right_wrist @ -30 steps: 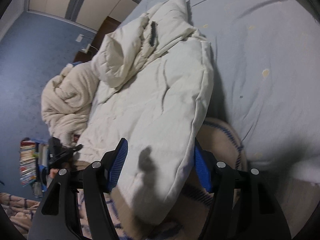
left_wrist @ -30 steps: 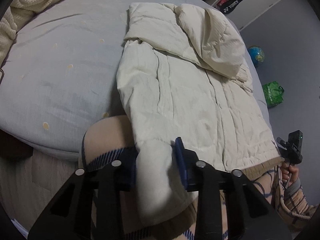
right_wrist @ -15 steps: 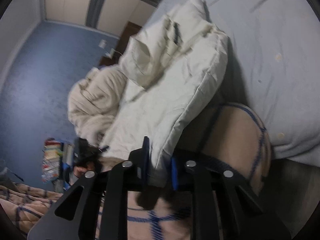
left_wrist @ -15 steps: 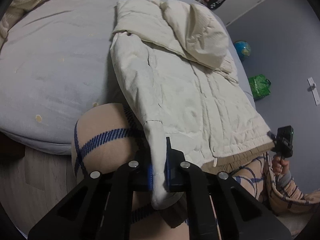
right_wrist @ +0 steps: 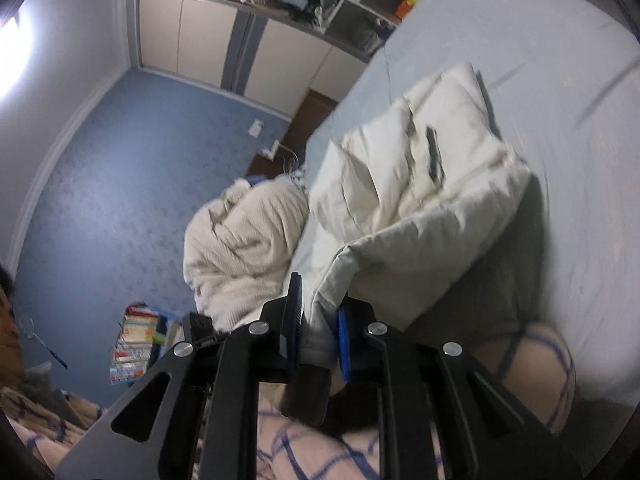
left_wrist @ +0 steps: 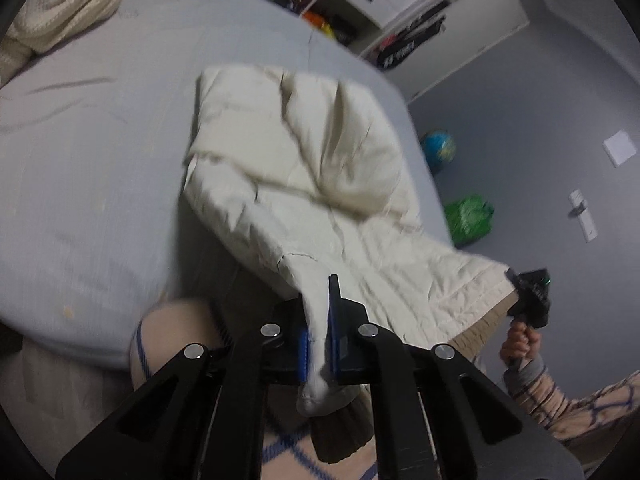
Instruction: Fold large clothes
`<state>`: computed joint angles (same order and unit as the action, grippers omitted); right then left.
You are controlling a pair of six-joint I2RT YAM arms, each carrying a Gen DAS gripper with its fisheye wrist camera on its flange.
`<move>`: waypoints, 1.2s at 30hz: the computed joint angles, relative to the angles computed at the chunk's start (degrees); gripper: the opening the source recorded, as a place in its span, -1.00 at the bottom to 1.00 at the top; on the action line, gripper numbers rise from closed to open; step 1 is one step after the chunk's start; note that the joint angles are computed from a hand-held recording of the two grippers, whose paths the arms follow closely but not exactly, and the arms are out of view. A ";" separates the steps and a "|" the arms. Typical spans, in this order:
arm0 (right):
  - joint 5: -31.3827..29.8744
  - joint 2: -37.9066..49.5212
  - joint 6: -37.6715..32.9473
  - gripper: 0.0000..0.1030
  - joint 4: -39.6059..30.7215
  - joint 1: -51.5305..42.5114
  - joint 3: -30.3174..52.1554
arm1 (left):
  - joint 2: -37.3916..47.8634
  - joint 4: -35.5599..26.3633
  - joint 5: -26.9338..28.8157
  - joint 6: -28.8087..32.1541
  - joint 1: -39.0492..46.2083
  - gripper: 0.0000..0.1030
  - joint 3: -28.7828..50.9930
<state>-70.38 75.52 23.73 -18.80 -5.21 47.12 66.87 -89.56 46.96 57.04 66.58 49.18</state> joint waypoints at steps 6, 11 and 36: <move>2.18 7.59 19.22 -0.77 22.86 2.58 4.20 | 1.54 12.62 7.43 -20.28 -12.08 -0.86 8.00; 7.42 16.39 31.40 -0.77 36.88 4.59 10.01 | 3.71 27.46 7.26 -37.47 -20.09 -0.86 11.82; 31.75 79.92 41.03 -0.76 2.08 14.11 92.39 | 52.64 54.14 -14.64 -74.92 -39.98 -0.79 43.89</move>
